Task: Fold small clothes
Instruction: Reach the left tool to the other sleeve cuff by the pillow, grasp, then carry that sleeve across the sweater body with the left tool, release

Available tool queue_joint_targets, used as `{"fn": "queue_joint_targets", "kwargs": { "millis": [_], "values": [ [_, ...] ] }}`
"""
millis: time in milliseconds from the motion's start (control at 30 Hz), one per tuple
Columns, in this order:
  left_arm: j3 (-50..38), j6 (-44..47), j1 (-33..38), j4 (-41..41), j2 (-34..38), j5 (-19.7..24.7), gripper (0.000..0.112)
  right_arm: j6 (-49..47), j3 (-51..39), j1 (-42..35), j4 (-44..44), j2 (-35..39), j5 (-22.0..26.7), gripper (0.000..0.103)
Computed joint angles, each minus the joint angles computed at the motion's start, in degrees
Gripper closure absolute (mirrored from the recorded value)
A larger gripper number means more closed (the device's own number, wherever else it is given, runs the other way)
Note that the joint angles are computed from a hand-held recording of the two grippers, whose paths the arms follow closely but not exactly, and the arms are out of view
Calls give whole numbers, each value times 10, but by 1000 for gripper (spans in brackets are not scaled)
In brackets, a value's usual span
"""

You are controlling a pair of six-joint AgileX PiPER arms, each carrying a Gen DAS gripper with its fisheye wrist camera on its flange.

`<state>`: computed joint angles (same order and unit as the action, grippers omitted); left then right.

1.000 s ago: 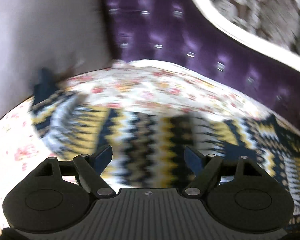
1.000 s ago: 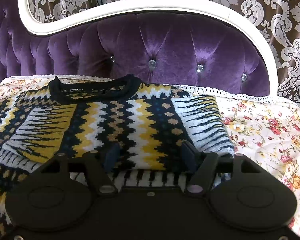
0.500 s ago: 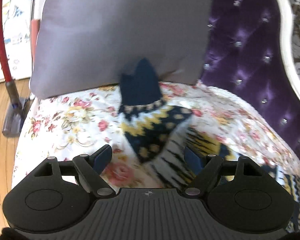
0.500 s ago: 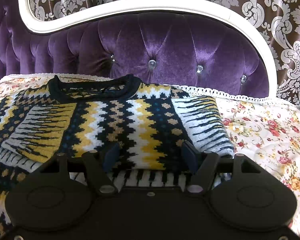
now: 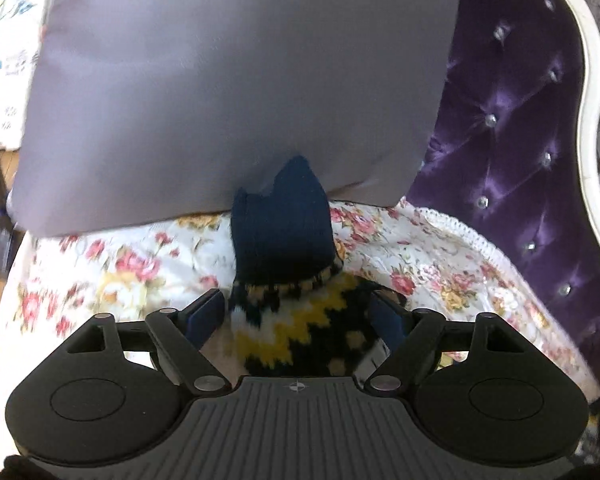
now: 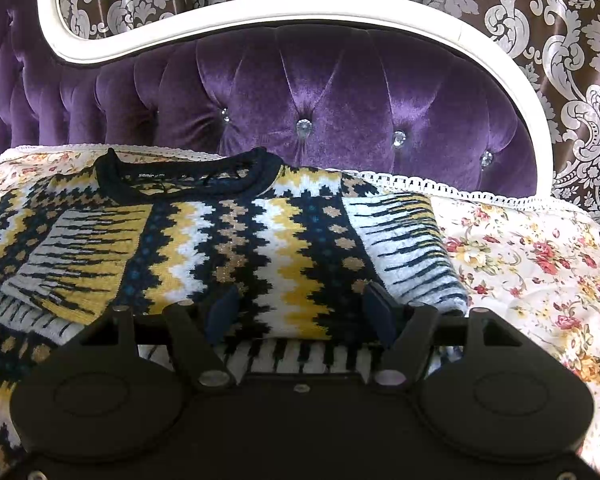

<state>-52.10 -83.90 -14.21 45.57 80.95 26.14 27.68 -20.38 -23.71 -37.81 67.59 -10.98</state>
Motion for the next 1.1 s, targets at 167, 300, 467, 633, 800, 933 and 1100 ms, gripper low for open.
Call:
{"fn": "queue_joint_targets", "kwargs": {
  "millis": [167,300,467,633,800,933,1100],
  "values": [
    [4,28,4,-30,-16,-1,108,-3,0,1,4,-1,1,33],
    [-2,25,-49,-22,-77,21,108,-5,0,2,6,-1,1,33],
    [-116,23,-216,26,-90,123,108,16,0,-1,-15,-1,-2,32],
    [-291,45,-356,42,22,144,108,54,-1,-8,-53,-1,-6,32],
    [-478,101,-435,-13,194,125,108,98,-1,-18,-98,0,-14,32],
    [-616,168,-466,-95,331,126,107,161,-2,-33,-160,2,-27,32],
    [-694,313,-467,-270,423,110,81,212,-2,-48,-211,3,-44,32]
  ]
}}
